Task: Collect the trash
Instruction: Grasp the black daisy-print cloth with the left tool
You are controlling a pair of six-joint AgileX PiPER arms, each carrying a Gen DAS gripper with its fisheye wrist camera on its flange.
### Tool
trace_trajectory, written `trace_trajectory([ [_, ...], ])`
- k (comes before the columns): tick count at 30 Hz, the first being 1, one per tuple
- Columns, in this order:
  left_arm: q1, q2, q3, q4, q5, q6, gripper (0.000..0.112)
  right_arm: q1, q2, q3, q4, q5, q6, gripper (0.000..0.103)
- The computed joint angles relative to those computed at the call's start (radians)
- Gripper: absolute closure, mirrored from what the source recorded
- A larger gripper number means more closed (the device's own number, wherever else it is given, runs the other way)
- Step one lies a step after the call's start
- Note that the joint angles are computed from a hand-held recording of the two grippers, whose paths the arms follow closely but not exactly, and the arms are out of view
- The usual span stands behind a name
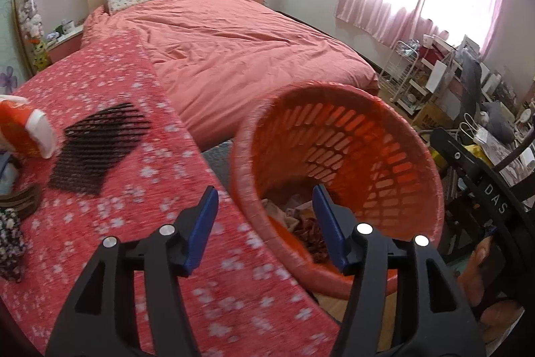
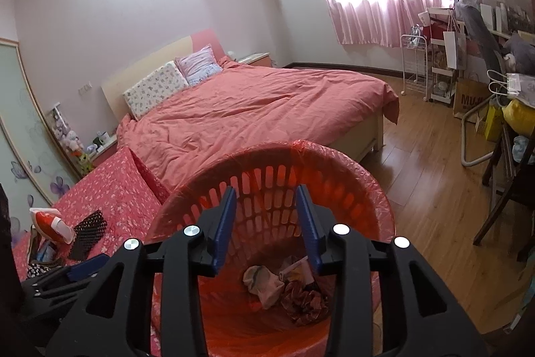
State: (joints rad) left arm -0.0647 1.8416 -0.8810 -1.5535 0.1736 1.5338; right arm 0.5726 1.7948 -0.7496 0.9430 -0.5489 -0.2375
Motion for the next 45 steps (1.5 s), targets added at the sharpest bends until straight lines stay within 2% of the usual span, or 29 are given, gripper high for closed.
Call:
trace_trajectory([
  [6,0.09,-0.092,0.089,-0.1,-0.005,0.14,0.051,0.036,-0.014,-0.015,0.068,0.01,-0.073,0.061],
  [16,0.371,-0.222,0.196,-0.012,0.075,0.124,0.041,0.146,-0.013,-0.063,0.188,0.016,-0.195,0.055],
  [20,0.509,-0.251,0.227,-0.08,0.1,0.225,0.035,0.201,0.003,-0.101,0.241,0.021,-0.278,0.05],
  [22,0.584,-0.252,0.239,-0.169,0.101,0.335,0.032,0.228,0.017,-0.125,0.274,0.026,-0.327,0.047],
  [24,0.638,-0.237,0.231,-0.181,0.1,0.356,0.031,0.261,0.035,-0.156,0.321,0.027,-0.39,0.043],
  [26,0.683,-0.207,0.206,-0.141,0.102,0.317,0.03,0.284,0.046,-0.175,0.35,0.026,-0.427,0.039],
  [28,0.704,-0.174,0.17,-0.038,0.095,0.204,0.03,0.31,0.059,-0.199,0.379,0.028,-0.467,0.035],
  [31,0.738,-0.134,0.13,0.096,0.135,0.065,0.03,0.338,0.075,-0.23,0.416,0.039,-0.523,0.034],
  [33,0.742,-0.119,0.117,0.114,0.164,0.047,0.03,0.351,0.086,-0.246,0.44,0.044,-0.557,0.034],
  [35,0.73,-0.105,0.115,0.063,0.173,0.095,0.03,0.358,0.093,-0.259,0.463,0.052,-0.585,0.034],
  [37,0.71,-0.081,0.103,0.039,0.161,0.113,0.034,0.368,0.101,-0.27,0.482,0.052,-0.603,0.034],
  [40,0.708,-0.03,0.058,0.127,0.184,0.013,0.046,0.381,0.107,-0.28,0.504,0.048,-0.628,0.034],
  [42,0.705,-0.008,0.053,0.074,0.18,0.063,0.051,0.389,0.114,-0.289,0.52,0.046,-0.644,0.034],
  [44,0.71,-0.004,0.055,0.065,0.197,0.079,0.06,0.393,0.122,-0.299,0.538,0.046,-0.661,0.034],
  [45,0.715,-0.002,0.052,0.079,0.209,0.066,0.069,0.395,0.125,-0.302,0.542,0.046,-0.663,0.034],
])
